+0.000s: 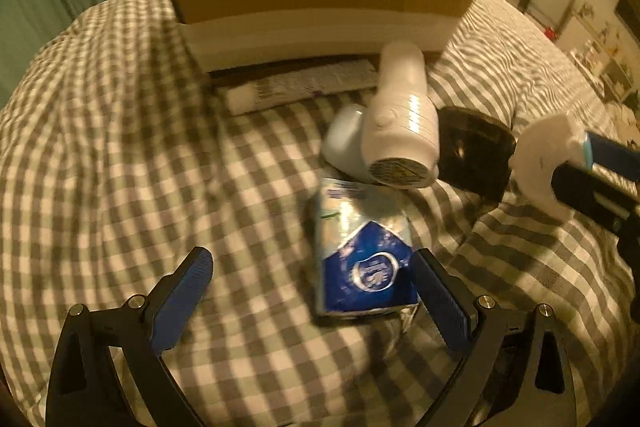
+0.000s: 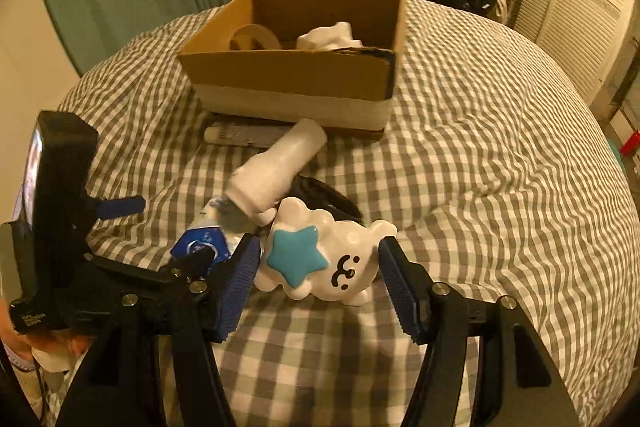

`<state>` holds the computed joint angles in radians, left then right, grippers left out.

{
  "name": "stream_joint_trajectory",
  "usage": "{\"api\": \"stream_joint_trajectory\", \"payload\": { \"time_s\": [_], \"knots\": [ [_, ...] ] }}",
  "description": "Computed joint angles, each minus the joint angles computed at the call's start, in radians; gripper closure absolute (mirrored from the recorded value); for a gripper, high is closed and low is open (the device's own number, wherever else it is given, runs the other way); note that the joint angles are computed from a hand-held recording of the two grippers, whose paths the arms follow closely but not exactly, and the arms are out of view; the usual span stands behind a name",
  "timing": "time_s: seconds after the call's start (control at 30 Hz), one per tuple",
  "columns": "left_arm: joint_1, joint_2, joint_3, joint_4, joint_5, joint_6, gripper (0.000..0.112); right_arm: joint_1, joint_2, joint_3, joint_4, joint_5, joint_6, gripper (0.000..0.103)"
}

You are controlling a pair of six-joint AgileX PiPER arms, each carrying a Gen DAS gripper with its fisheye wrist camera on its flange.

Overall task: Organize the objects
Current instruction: 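Grasp the blue Vinda tissue pack with left tool while right tool grasps the star toy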

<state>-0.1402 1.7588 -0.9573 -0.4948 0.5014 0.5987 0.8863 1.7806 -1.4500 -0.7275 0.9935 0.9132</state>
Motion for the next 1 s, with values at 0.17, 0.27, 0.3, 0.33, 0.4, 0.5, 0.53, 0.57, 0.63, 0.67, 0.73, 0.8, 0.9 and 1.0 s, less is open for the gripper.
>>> {"api": "stream_joint_trajectory", "payload": {
  "time_s": [0.17,0.27,0.3,0.33,0.4,0.5,0.53,0.57,0.63,0.67,0.73,0.8,0.9,1.0],
  "knots": [
    [-0.041,0.020,-0.007,0.005,-0.008,0.022,0.015,-0.017,-0.017,0.043,-0.022,-0.024,0.045,0.042],
    [-0.034,0.044,-0.032,-0.011,0.021,0.042,0.036,-0.021,-0.013,0.050,-0.025,-0.033,0.048,0.042],
    [-0.025,0.054,-0.041,-0.038,0.045,0.069,0.045,-0.022,-0.011,0.053,-0.028,-0.035,0.052,0.042],
    [-0.012,0.058,-0.040,-0.088,0.071,0.121,0.056,-0.022,-0.008,0.053,-0.029,-0.035,0.052,0.042],
    [-0.013,0.047,-0.028,-0.102,0.063,0.140,0.059,-0.020,-0.003,0.055,-0.036,-0.035,0.061,0.042],
    [-0.027,0.021,-0.011,-0.066,0.028,0.111,0.061,-0.011,-0.005,0.062,-0.058,-0.033,0.075,0.043],
    [-0.029,0.007,-0.003,-0.051,0.017,0.094,0.061,-0.006,-0.006,0.063,-0.066,-0.030,0.079,0.043],
    [-0.025,-0.007,0.008,-0.056,0.006,0.093,0.062,-0.003,-0.007,0.064,-0.070,-0.028,0.081,0.043],
    [-0.006,-0.038,0.023,-0.078,0.003,0.109,0.062,0.003,-0.009,0.063,-0.079,-0.020,0.083,0.043],
    [0.005,-0.052,0.024,-0.087,0.010,0.114,0.062,0.007,-0.010,0.063,-0.084,-0.017,0.086,0.043],
    [0.029,-0.082,0.030,-0.106,0.023,0.125,0.062,0.015,-0.015,0.060,-0.089,-0.011,0.087,0.043],
    [0.045,-0.107,0.036,-0.115,0.036,0.130,0.062,0.027,-0.020,0.058,-0.096,0.001,0.092,0.043],
    [0.063,-0.145,0.051,-0.121,0.046,0.135,0.062,0.051,-0.027,0.049,-0.107,0.021,0.099,0.043],
    [0.070,-0.181,0.059,-0.106,0.043,0.097,0.062,0.079,-0.032,0.035,-0.120,0.044,0.103,0.044]
  ]
}}
